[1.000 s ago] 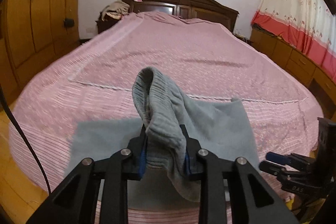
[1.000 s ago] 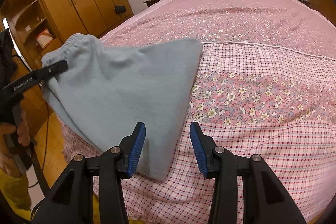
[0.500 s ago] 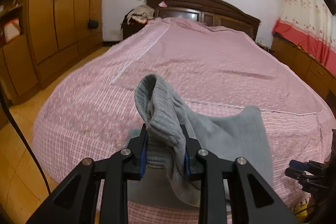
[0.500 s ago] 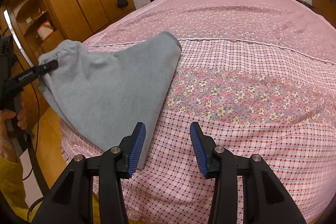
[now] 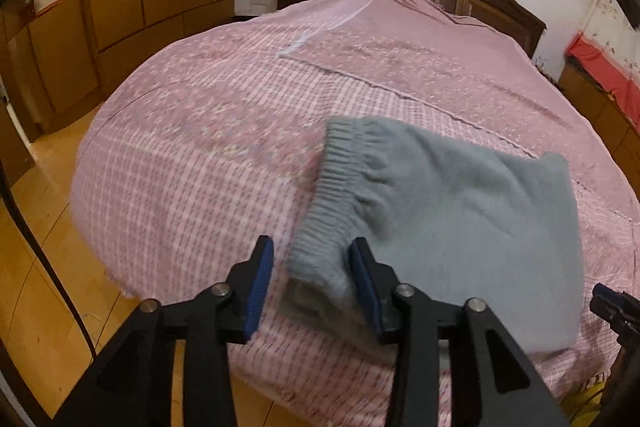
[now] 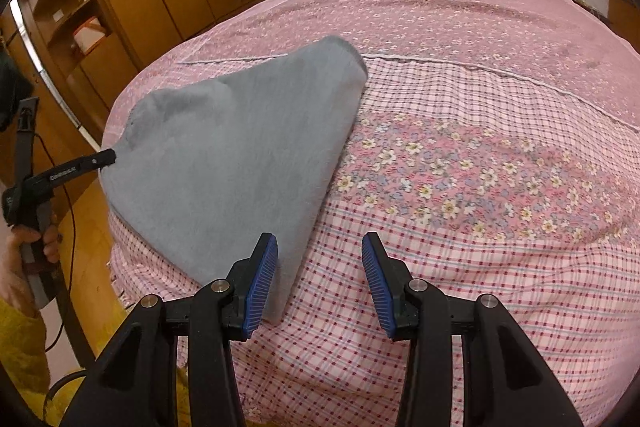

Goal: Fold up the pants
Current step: 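Fold the waistband over the sweatpants with the left tool and release, then lower both open tools onto the folded sweatpants edge side by side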

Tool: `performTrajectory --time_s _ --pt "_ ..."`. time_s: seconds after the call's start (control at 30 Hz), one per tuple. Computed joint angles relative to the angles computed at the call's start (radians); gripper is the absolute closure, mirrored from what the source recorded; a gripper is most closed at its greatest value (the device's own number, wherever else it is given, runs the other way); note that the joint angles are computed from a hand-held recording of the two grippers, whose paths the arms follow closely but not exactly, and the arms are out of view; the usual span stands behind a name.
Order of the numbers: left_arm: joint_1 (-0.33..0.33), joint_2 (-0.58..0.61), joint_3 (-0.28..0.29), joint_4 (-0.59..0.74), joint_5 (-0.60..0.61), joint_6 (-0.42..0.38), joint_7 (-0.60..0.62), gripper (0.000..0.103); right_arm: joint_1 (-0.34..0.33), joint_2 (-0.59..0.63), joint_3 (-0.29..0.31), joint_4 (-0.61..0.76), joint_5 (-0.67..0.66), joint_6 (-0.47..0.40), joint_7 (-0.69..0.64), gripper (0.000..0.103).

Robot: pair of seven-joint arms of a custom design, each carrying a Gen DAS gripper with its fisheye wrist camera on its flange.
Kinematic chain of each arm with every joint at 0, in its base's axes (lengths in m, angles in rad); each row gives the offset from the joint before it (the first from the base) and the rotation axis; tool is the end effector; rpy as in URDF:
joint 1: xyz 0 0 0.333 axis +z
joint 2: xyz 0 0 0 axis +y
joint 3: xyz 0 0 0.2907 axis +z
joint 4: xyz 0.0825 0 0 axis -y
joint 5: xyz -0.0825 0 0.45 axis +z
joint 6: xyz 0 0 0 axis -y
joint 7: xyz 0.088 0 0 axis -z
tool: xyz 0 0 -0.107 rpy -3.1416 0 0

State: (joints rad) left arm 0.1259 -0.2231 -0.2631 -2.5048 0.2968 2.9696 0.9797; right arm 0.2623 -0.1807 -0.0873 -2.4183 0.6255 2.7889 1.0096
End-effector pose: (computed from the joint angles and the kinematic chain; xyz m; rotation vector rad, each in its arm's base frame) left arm 0.5377 -0.0931 0.3693 -1.9785 1.6767 -0.7073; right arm 0.5553 0.0713 0.3677 -1.9503 1.5918 -0.2864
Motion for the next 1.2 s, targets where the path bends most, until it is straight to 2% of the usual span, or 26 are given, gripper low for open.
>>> performTrajectory --time_s 0.17,0.23,0.33,0.4,0.43,0.47,0.5,0.6,0.73,0.97,1.07,1.2 --pt "0.003 -0.099 -0.023 -0.057 -0.014 -0.003 -0.013 0.059 0.013 0.028 0.008 0.037 0.04 -0.014 -0.049 0.058" --pt "-0.024 -0.128 -0.017 -0.069 -0.052 0.018 0.017 0.059 0.017 0.04 0.015 0.052 0.061 -0.02 -0.074 0.058" --pt "-0.12 -0.12 0.047 -0.064 -0.169 0.055 0.132 0.059 0.015 0.064 0.029 0.078 0.087 -0.037 -0.101 0.058" --pt "-0.219 -0.091 0.118 -0.046 -0.277 0.054 0.24 0.06 0.009 0.077 0.042 0.088 0.083 -0.039 -0.104 0.058" --pt "-0.234 -0.076 0.124 -0.037 -0.307 0.051 0.268 0.061 0.007 0.085 0.048 0.095 0.081 -0.04 -0.112 0.058" --pt "-0.239 -0.058 0.122 -0.025 -0.329 0.033 0.289 0.067 0.003 0.088 0.053 0.097 0.077 -0.041 -0.113 0.058" --pt "-0.235 -0.046 0.112 -0.015 -0.346 0.012 0.302 0.072 0.001 0.093 0.058 0.1 0.072 -0.041 -0.113 0.058" --pt "-0.227 -0.026 0.097 -0.014 -0.404 -0.048 0.327 0.073 -0.007 0.109 0.07 0.108 0.068 -0.049 -0.108 0.058" --pt "-0.255 -0.033 0.131 -0.043 -0.528 -0.054 0.4 0.073 -0.019 0.126 0.082 0.118 0.071 -0.061 -0.102 0.058" --pt "-0.192 -0.084 0.075 -0.053 -0.467 -0.113 0.36 0.073 -0.031 0.093 0.074 0.112 0.07 -0.074 -0.117 0.058" --pt "-0.186 -0.089 0.058 -0.029 -0.429 -0.074 0.362 0.073 -0.039 0.121 0.071 0.158 0.04 -0.047 -0.096 0.058" --pt "-0.17 -0.03 0.041 0.044 -0.383 -0.045 0.349 0.073 -0.053 0.174 0.077 0.236 0.099 -0.036 -0.128 0.058"
